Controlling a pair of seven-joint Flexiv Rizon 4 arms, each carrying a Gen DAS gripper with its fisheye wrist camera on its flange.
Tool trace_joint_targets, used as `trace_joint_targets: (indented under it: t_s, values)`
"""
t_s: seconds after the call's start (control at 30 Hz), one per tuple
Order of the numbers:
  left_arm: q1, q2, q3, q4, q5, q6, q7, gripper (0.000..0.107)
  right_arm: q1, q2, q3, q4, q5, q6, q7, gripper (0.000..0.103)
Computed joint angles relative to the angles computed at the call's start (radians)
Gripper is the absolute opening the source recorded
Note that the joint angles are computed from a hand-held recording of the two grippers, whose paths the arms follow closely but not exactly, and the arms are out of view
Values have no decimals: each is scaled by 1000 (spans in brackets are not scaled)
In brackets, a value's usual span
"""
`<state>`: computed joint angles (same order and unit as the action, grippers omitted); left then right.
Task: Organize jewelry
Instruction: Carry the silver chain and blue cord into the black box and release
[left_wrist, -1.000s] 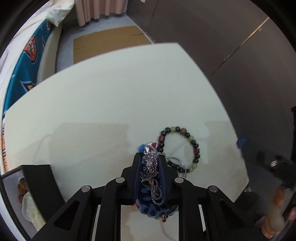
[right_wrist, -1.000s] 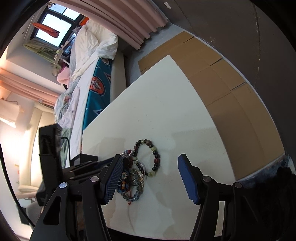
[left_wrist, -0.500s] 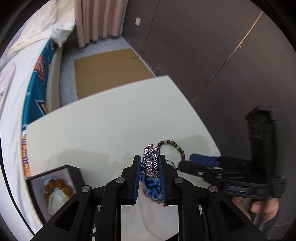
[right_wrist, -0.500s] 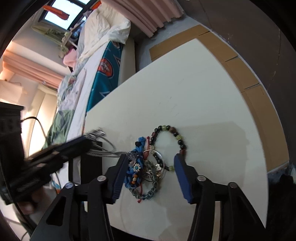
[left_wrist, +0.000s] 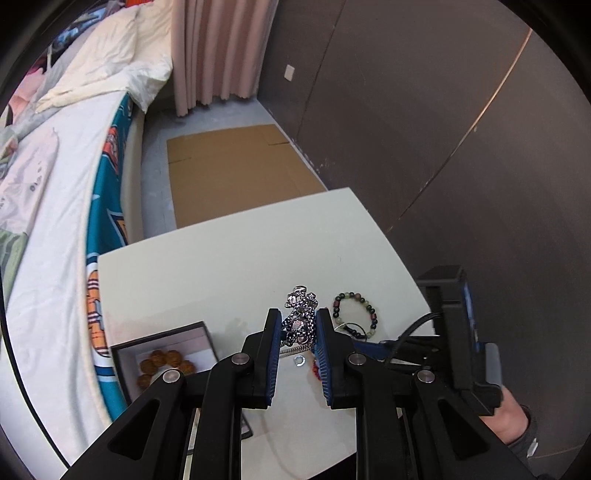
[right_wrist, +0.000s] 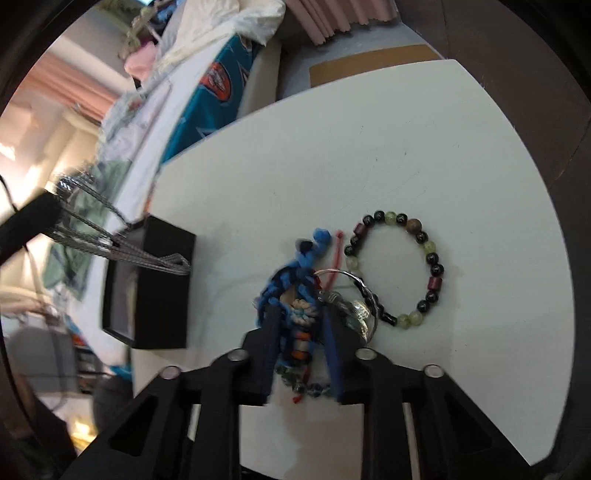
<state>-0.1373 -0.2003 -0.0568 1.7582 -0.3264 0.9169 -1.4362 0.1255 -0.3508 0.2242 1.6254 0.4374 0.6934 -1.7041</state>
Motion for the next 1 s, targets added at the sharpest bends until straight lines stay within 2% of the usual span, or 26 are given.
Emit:
trace_joint_targets:
  t_s: [0.03, 0.13, 0.27, 0.57, 1.0]
  values:
    - [2, 12, 1, 9, -6, 7, 8, 19, 0, 2, 0, 1, 4, 2, 4, 11]
    - [6, 48, 7, 36, -19, 23, 23, 19, 4, 20, -4, 24, -3, 52, 10, 11]
    - [10, 103, 18, 74, -33, 47, 37, 19, -12, 55, 11, 33, 54, 90, -25, 11]
    - [24, 178, 45, 134, -35, 82, 48, 19, 2, 109, 10, 40, 112, 144, -51, 11]
    - [60, 153, 59, 194, -67, 83, 41, 19, 26, 118, 3, 47, 116, 168, -42, 11]
